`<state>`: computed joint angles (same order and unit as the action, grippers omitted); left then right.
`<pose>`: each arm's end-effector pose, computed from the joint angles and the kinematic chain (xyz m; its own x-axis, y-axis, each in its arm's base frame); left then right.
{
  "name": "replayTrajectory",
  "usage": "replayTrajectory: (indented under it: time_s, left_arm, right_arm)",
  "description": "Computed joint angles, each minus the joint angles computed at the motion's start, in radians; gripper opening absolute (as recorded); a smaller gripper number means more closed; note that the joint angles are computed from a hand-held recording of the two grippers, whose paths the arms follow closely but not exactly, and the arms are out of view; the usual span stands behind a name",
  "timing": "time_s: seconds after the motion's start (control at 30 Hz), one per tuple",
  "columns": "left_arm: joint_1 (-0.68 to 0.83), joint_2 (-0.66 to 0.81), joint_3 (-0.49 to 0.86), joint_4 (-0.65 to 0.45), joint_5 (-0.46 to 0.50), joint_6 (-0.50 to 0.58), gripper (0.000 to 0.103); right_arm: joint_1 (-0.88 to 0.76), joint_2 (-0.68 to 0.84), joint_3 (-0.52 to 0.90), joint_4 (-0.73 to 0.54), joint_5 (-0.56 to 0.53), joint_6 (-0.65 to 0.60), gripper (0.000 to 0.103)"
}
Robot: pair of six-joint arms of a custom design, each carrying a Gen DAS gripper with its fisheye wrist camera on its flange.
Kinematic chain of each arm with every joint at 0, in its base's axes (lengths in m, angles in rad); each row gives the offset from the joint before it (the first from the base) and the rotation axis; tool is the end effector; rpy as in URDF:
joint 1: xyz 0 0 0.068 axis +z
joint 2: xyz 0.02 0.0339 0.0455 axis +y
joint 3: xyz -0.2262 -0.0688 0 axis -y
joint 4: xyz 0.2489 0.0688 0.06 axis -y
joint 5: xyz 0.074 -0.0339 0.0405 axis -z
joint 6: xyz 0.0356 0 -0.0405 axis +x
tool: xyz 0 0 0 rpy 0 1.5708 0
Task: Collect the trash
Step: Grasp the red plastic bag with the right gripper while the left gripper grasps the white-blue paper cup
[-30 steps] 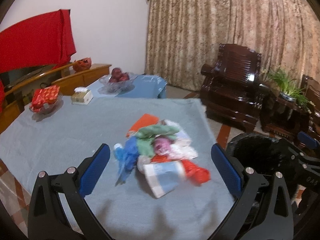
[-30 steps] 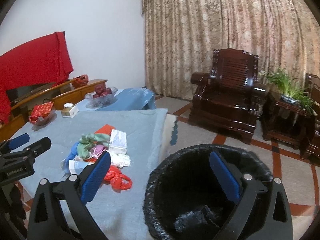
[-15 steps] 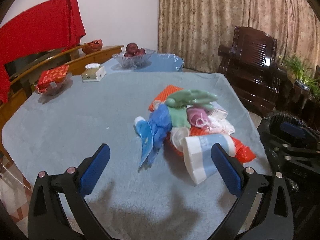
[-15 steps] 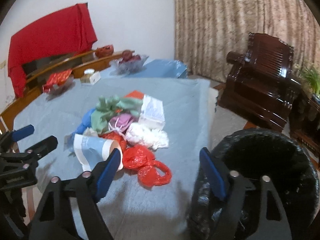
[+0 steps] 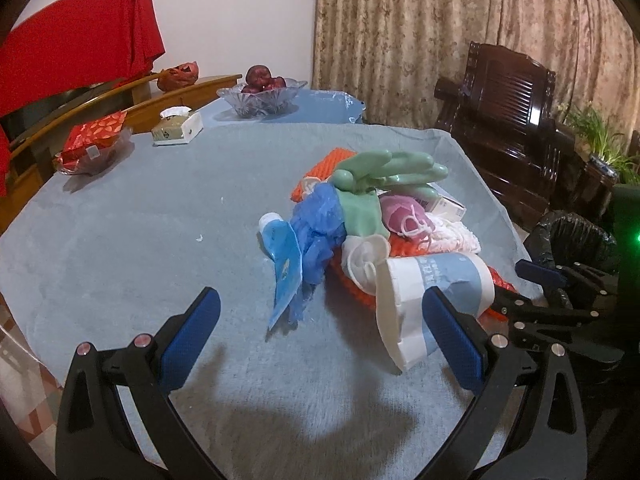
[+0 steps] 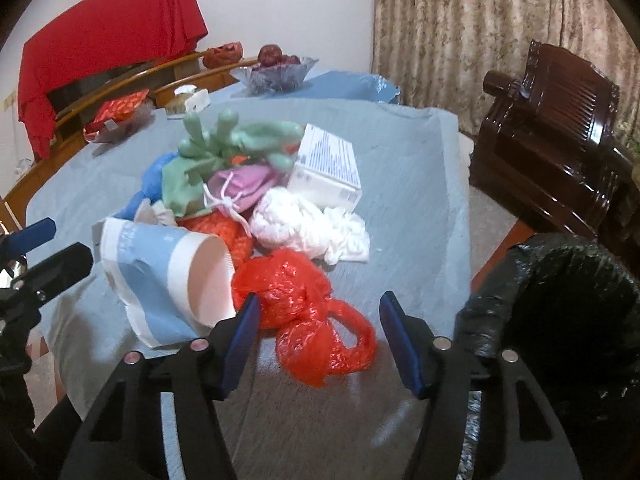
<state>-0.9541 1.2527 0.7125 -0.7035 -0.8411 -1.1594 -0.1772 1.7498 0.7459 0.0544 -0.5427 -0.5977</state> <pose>0.1518 -0.1682 0.1592 -0.5905 -0.2235 -0.7754 -0.3399 0.9404 -0.0122 0.3038 -0.0357 0.0734 -0.5801 -0.3857 -0.7175 -0.5702 0.8212 0.0196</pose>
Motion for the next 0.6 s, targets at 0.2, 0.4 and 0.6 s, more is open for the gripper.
replayTrajectory:
  time_s: [0.2, 0.4, 0.6]
  left_arm:
    - [0.012, 0.001, -0.009, 0.048, 0.024, 0.031, 0.091]
    - [0.010, 0.015, -0.024, 0.136, 0.072, 0.094, 0.081]
    - [-0.009, 0.047, -0.001, 0.173, 0.087, 0.113, 0.078]
  right_arm:
    - [0.007, 0.079, 0.078, -0.094, -0.027, -0.041, 0.032]
    - [-0.011, 0.083, 0.103, -0.176, -0.073, -0.085, 0.016]
    - [-0.033, 0.052, 0.107, -0.188, -0.089, -0.074, 0.016]
